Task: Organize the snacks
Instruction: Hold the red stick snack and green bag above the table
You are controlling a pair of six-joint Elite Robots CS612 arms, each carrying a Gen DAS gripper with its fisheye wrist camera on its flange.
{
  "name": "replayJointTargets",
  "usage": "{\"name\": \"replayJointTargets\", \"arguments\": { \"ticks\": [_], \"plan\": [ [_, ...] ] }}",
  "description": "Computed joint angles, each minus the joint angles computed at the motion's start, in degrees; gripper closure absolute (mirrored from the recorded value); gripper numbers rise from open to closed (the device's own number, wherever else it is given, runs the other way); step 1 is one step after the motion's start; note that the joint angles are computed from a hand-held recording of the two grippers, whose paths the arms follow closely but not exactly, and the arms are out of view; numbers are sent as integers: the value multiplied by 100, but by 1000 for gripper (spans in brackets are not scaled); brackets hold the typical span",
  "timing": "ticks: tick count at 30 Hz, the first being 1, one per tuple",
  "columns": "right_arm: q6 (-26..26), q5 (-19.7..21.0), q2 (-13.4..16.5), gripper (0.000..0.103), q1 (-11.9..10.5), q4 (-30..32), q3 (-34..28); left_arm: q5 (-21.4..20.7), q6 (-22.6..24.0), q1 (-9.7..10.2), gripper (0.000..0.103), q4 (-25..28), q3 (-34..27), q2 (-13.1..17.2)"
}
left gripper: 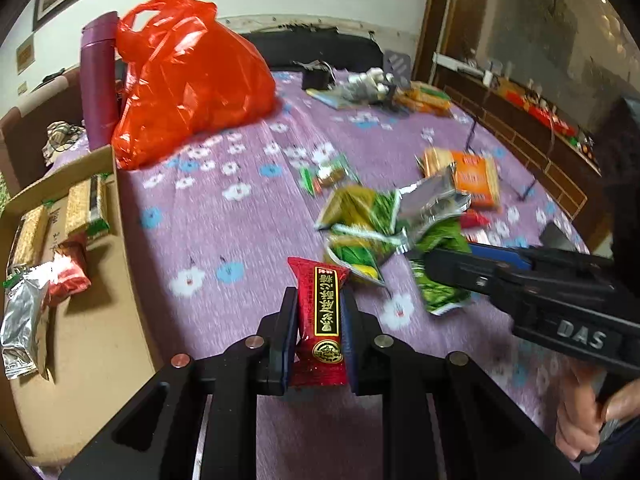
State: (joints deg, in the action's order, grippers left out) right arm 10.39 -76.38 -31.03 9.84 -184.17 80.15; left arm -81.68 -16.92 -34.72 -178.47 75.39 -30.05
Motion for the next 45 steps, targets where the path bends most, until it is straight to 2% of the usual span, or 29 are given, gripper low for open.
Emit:
{"name": "replayJointTargets", "arguments": {
  "ticks": [5,12,17,21,29,45],
  "plan": [
    [117,145,6,74,-36,-274,42,261,-3,-23,84,-293,2,48],
    [47,-12,25,74,-1,-412,49,429,205,-73,84,-528,53,50],
    [149,-56,41,74,-25,-255,13,413,151,-63,84,-557,61,49],
    [139,5,30,74,-39,-403,53,469,203,-78,84,-583,69,51],
    [16,13,17,74,-11,-534,81,801,397,-156,84,-755,122,44],
    [-73,63,26,74,-4,-643,86,1078,391,-195,84,-808,136,42]
  ]
}}
